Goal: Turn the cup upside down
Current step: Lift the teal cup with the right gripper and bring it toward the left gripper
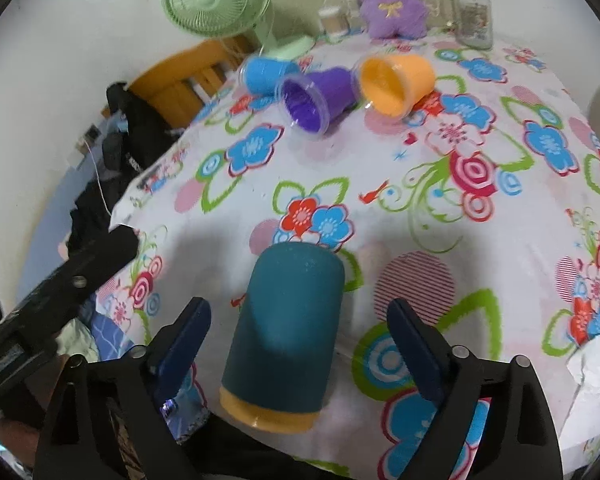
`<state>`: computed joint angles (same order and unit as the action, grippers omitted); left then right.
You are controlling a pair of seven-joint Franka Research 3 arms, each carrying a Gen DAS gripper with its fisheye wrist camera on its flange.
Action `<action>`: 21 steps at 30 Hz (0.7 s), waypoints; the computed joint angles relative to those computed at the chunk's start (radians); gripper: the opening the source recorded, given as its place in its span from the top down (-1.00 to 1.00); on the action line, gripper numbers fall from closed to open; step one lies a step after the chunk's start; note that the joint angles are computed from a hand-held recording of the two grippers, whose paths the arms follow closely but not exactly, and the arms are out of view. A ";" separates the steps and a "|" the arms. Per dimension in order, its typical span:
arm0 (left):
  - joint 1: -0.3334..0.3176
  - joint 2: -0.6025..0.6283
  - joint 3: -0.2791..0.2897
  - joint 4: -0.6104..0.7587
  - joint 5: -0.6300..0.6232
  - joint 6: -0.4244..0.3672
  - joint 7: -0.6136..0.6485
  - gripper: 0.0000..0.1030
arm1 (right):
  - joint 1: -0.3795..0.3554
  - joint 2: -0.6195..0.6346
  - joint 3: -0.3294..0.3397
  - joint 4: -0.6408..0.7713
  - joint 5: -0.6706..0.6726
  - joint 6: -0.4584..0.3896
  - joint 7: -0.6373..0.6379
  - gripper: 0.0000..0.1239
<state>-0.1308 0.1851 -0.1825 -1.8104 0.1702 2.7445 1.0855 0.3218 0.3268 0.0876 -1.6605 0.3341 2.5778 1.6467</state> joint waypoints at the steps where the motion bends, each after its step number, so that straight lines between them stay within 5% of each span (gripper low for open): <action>1: 0.001 0.010 -0.008 0.015 -0.012 -0.010 0.019 -0.99 | -0.005 -0.018 -0.001 -0.025 0.010 0.019 -0.002 -0.48; 6: 0.018 0.078 -0.064 0.119 -0.138 -0.109 0.186 -1.00 | -0.019 -0.079 -0.016 -0.115 0.015 0.072 0.016 -0.48; 21: -0.088 0.244 -0.055 0.363 -0.095 -0.278 0.212 -1.00 | -0.081 -0.178 -0.032 -0.287 0.100 0.134 -0.014 -0.49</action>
